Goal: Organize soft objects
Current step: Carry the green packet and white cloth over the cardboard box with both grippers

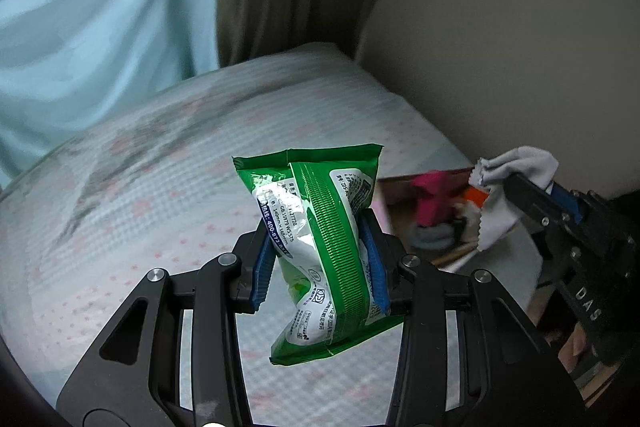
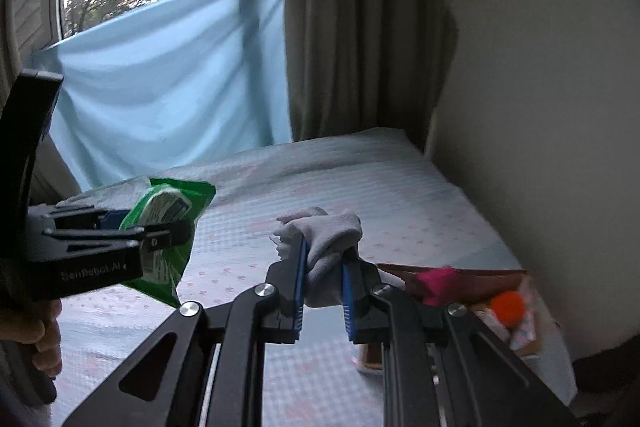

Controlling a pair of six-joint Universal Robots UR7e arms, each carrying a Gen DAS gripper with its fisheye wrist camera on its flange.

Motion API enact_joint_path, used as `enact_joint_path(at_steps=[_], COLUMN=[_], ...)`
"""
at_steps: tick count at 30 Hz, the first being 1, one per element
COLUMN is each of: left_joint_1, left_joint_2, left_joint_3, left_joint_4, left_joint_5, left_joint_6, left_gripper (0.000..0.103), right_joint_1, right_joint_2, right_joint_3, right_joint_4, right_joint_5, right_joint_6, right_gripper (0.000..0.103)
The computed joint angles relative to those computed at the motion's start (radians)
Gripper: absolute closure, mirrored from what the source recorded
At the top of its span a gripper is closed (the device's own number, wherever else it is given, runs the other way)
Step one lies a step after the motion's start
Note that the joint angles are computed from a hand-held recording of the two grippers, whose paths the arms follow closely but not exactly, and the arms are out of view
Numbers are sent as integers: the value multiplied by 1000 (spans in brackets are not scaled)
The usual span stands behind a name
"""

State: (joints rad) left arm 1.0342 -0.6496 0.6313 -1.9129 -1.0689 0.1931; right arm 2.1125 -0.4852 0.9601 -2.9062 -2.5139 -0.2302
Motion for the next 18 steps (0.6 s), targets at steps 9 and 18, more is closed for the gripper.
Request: enact_joint_path(at_steps=[9,18], left_joint_1=[-80,-128], left_joint_2=[-28,60], left_joint_3=[144,162], left_joint_4=[-37,-34], left_joint_5=[-36,-8], left_joint_6=[-68,-195], left_gripper=[67,67], right_joint_1=[-5,-98], right_joint_2=[-185,-369], right_joint_3=[213,371], right_joint_4=[-14,44], right_joint_5=[-70,-8], right_joint_6=[94,143], right_gripper=[89,89])
